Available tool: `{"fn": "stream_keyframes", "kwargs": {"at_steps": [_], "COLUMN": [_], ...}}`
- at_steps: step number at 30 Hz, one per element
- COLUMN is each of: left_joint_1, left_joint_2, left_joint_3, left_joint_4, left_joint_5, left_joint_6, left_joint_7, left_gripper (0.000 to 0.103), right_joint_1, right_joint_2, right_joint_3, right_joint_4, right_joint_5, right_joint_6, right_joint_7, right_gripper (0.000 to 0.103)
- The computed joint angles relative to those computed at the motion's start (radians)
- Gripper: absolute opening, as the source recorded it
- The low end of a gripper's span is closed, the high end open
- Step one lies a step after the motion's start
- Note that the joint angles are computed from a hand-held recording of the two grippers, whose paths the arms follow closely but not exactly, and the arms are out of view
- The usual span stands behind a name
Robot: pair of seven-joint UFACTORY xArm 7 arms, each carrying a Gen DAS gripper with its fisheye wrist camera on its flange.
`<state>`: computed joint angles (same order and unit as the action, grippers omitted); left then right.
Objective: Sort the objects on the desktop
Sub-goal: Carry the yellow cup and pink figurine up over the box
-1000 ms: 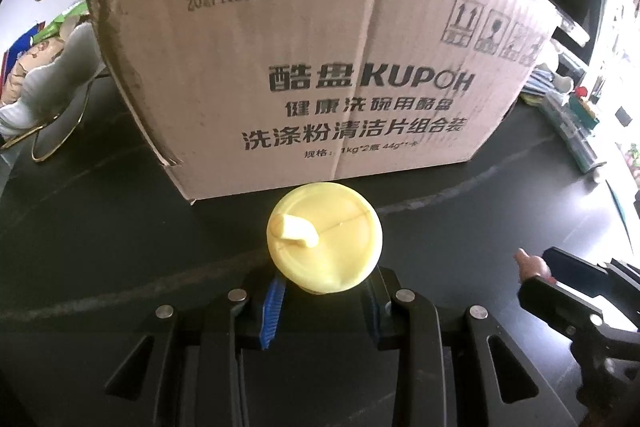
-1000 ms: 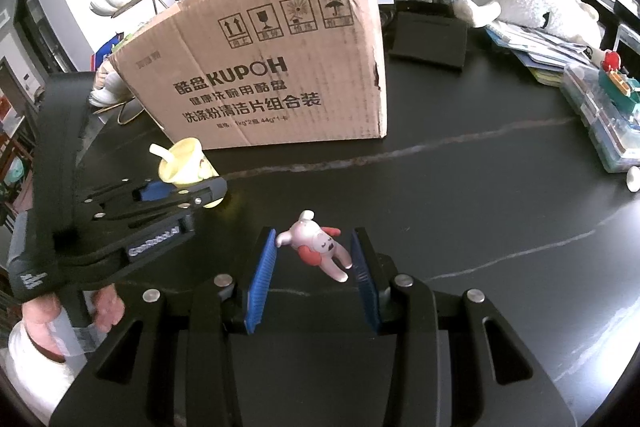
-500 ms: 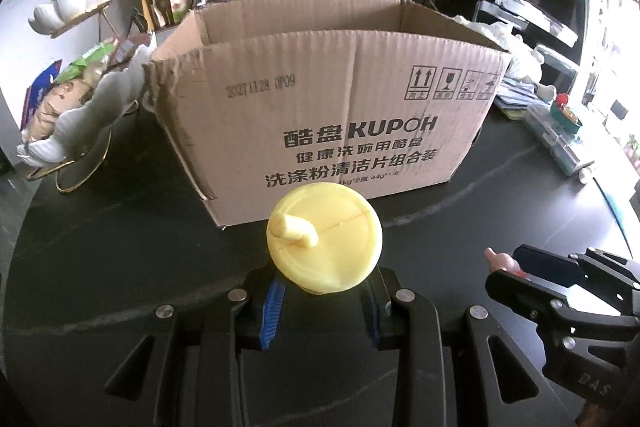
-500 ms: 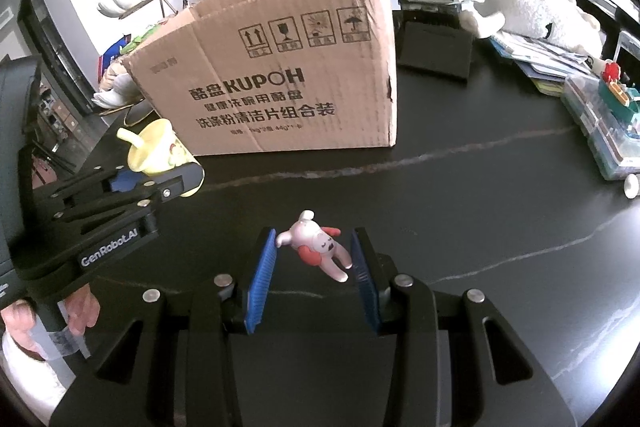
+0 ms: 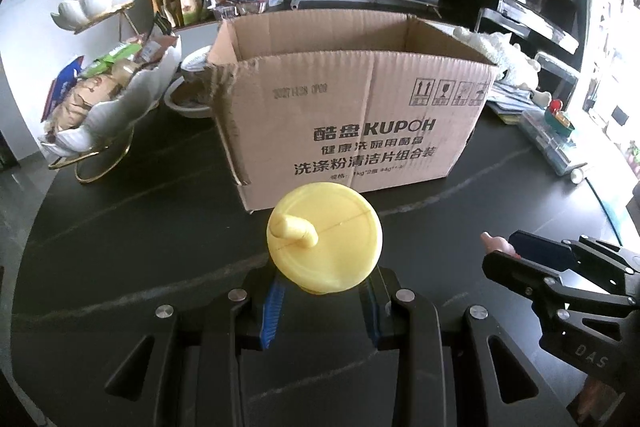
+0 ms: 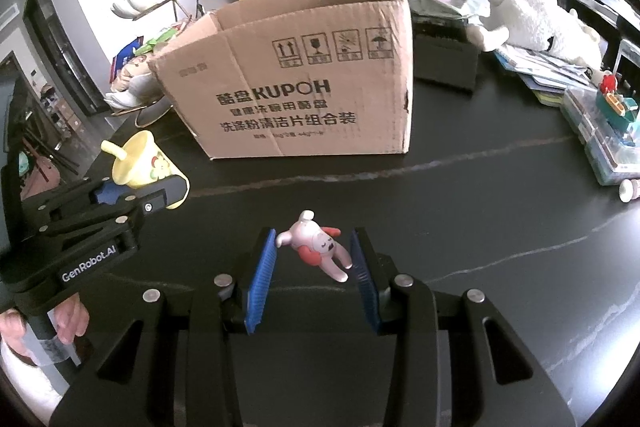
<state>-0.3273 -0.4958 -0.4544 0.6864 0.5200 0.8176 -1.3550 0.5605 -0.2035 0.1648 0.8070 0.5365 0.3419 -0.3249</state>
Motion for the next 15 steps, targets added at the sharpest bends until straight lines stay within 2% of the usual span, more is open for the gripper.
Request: {"fn": "stream_keyframes", "kwargs": {"at_steps": [15], "left_joint_1": [-0.003], "left_joint_2": [-0.102], "left_joint_3": [-0.044], "left_joint_4": [0.052], "left_joint_5": [0.002], "left_joint_6": [0.125], "left_joint_7": [0.034], "left_gripper": [0.031], "right_joint_1": [0.02], "right_joint_2": [-0.076], "right_joint_3": [-0.005], "right_joint_4": [0.01], "right_joint_5": [-0.05], "right_joint_6": [0.008], "right_joint_7": [0.039], "right_gripper": [0.036]}}
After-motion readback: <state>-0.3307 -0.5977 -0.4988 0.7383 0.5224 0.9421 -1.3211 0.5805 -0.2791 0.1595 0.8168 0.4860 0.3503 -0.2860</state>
